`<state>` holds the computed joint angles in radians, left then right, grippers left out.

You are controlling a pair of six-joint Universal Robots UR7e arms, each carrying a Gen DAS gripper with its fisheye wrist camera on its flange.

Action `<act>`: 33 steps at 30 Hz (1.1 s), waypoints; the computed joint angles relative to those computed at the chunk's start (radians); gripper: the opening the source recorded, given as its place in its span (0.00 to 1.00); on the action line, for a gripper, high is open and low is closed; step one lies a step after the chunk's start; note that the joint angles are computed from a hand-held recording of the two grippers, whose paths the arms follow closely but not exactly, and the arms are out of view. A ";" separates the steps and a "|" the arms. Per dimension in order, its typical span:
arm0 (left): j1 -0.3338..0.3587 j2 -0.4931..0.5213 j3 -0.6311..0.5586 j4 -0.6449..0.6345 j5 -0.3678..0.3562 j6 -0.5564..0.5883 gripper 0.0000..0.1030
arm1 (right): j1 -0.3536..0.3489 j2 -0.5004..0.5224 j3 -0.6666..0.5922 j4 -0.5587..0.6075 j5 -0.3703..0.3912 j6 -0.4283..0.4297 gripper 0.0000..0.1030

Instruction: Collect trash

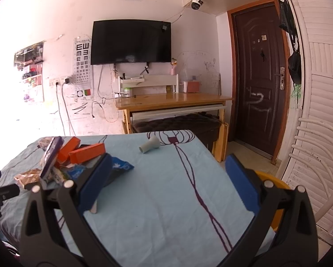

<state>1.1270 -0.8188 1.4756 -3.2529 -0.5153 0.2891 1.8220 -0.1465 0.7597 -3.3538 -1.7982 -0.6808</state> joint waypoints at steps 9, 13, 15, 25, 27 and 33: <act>0.008 0.009 -0.014 0.008 -0.006 0.000 0.94 | 0.001 -0.002 0.007 -0.003 -0.001 -0.002 0.95; 0.008 0.009 -0.014 0.012 -0.007 -0.003 0.94 | 0.001 -0.002 0.006 -0.001 -0.001 -0.002 0.95; 0.008 0.009 -0.014 0.012 -0.007 -0.003 0.94 | 0.001 0.000 0.003 0.000 -0.002 -0.002 0.95; 0.008 0.008 -0.015 0.014 -0.006 -0.004 0.94 | 0.000 0.003 -0.001 0.003 -0.002 -0.002 0.95; 0.009 0.009 -0.016 0.012 -0.007 -0.003 0.94 | 0.000 0.003 -0.001 0.004 -0.001 -0.002 0.95; 0.008 0.009 -0.015 0.016 -0.006 -0.005 0.94 | 0.000 0.001 0.001 0.004 -0.001 -0.001 0.95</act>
